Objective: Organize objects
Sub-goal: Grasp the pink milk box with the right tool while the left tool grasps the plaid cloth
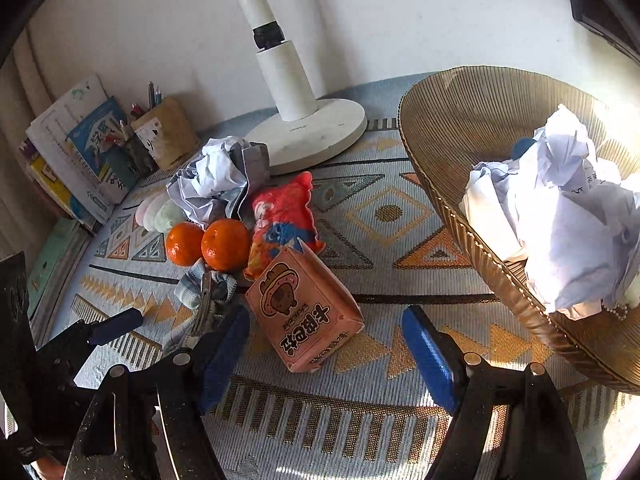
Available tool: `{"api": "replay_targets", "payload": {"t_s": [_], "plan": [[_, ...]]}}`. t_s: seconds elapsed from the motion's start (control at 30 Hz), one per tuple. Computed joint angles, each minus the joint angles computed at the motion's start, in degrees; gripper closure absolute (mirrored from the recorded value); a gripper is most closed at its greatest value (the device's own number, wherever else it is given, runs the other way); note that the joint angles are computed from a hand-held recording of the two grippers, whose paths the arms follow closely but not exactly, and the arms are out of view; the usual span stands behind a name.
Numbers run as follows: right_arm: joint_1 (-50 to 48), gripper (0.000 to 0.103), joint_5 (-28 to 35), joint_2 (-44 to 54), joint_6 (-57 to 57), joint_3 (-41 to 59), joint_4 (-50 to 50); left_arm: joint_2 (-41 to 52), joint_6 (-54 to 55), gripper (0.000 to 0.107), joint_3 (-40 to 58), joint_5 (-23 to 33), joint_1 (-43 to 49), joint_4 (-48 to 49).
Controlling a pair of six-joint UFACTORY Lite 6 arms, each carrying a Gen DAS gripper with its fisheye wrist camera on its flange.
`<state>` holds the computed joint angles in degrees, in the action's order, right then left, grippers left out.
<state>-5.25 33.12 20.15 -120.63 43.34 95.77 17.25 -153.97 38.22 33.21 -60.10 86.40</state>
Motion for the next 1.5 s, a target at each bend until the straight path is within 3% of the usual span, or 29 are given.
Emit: {"api": "replay_targets", "payload": {"t_s": [0.13,0.27,0.3,0.33,0.4,0.53,0.6,0.7,0.77,0.83,0.87,0.93,1.0,1.03,1.1,1.2,1.27,1.33,1.4,1.5], "plan": [[3.63,0.025,-3.43,-2.63,-7.58,-3.06,7.28,-10.7,-11.69,0.017,-12.26,-0.06,0.76,6.46],[9.46,0.025,-9.01,-4.38,-20.72,-5.48,21.21,-13.5,-18.71,0.017,-15.48,-1.28,2.1,15.69],[10.21,0.03,-9.54,-4.47,-23.6,-5.7,24.12,-13.45,-18.51,0.017,-15.3,-1.19,1.73,15.84],[10.5,0.044,-9.71,-4.26,-24.38,-5.58,24.64,-12.7,-18.33,0.017,-14.58,-1.11,1.45,16.09],[10.62,0.05,-10.09,-3.5,-23.84,-5.21,23.7,-9.75,-16.09,0.017,-11.35,-1.07,1.35,16.35],[9.82,0.055,-8.14,-8.06,-31.39,-10.25,30.37,-4.92,-0.57,0.017,-3.36,0.69,-0.68,6.48],[8.82,0.057,-9.01,-9.64,-28.98,-12.1,29.26,-2.0,7.38,0.017,1.14,-0.08,0.34,2.61],[6.21,0.057,-10.37,-12.04,-32.57,-15.61,33.89,3.32,16.57,0.028,7.77,-2.96,3.77,-2.71],[3.14,0.057,-8.61,-13.94,-30.68,-17.41,29.18,4.88,16.41,0.034,9.53,-3.27,4.65,-1.59],[0.81,0.057,-7.01,-14.6,-26.93,-17.96,22.2,5.25,17.65,0.051,10.36,-2.91,4.57,-1.33],[0.46,0.057,-6.76,-14.69,-25.83,-18.07,20.35,4.96,17.41,0.071,10.17,-2.45,4.15,-0.85],[-0.03,0.057,-6.43,-13.97,-22.36,-17.29,16.49,3.98,17.19,0.085,9.26,-2.69,3.61,-0.34],[-0.58,0.053,-5.95,-13.28,-19.81,-16.55,14.16,1.28,14.1,0.086,6.03,-1.68,1.4,1.33],[-1.25,0.041,-5.21,-12.83,-16.94,-15.9,10.94,-1.02,9.5,0.086,3.13,-1.41,-0.01,4.76],[-2.05,0.031,-4.18,-12.3,-13.74,-15.06,7.64,-4.61,2.92,0.086,-1.43,-0.08,-2.37,8.94],[-0.11,0.031,-6.28,-13.02,-16.91,-15.86,12.49,-8.69,-3.64,0.086,-6.12,2.23,-3.82,12.02],[1.98,0.035,-7.97,-13.94,-21.82,-16.99,18.24,-10.28,-8.97,0.086,-8.11,2.92,-3.02,16.17],[3.47,0.055,-8.65,-15.0,-27.41,-18.27,24.05,-10.4,-11.44,0.086,-8.91,2.45,-2.08,18.18],[4.58,0.06,-8.89,-15.9,-31.18,-19.3,27.2,-9.05,-11.52,0.086,-7.78,3.56,-2.57,18.06],[6.56,0.06,-9.69,-17.4,-37.26,-20.97,33.28,-9.66,-12.21,0.085,-8.21,4.4,-3.36,19.12]]}}
